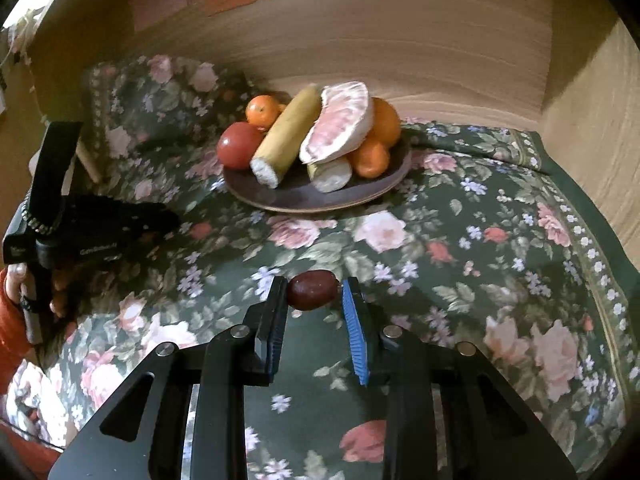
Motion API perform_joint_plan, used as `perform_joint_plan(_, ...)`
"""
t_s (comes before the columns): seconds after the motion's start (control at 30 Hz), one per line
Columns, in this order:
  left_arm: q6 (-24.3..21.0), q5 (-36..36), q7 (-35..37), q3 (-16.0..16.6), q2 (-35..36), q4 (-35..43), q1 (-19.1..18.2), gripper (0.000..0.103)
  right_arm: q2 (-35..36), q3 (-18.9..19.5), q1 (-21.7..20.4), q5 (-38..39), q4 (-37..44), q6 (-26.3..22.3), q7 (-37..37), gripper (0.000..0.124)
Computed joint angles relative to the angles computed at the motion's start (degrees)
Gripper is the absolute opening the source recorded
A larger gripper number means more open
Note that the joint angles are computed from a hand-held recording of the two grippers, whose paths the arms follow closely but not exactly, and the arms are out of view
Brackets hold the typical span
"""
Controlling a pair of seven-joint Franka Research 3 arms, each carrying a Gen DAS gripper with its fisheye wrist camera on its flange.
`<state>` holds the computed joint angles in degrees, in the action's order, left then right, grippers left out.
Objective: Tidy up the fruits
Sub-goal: 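Carry the dark brown fruit onto the plate and open the right tool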
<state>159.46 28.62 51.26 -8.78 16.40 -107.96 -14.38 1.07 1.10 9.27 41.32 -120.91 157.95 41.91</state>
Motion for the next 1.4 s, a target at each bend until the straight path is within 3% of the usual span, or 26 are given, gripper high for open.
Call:
perform_joint_plan(0.33,-0.3,-1.1,2.3,-0.7,1.4,4.8,-0.4,0.019,4.4,0.5,-1.1,0.4,6.8,-1.1,-1.3,0.026)
perform_joint_plan(0.63,-1.0,-5.1,9.4,-2.4,7.9,15.6,-1.5,0.019,9.9,1.5,-2.2,-3.2,14.5,-4.1,0.4,0.026)
perform_joint_plan(0.87,-5.3,-10.6,15.2,-3.7,14.5,24.5,-1.8,0.019,13.1,1.9,-2.0,-7.6,17.6,-5.9,2.5,0.026)
perform_joint_plan(1.07,-7.8,-11.7,16.4,-2.7,15.9,26.6,-2.9,0.02,15.1,2.2,-2.2,-10.1,19.8,-7.8,4.2,0.027)
perform_joint_plan(1.2,-8.0,-11.7,15.8,-2.0,16.4,27.2,-3.5,0.031,14.3,2.6,-2.3,-9.8,18.6,-5.6,4.0,0.052)
perform_joint_plan(1.4,-3.4,-6.9,9.7,1.2,11.2,21.2,-5.2,0.032,11.2,3.2,-3.0,-6.1,15.7,-1.9,1.7,0.054)
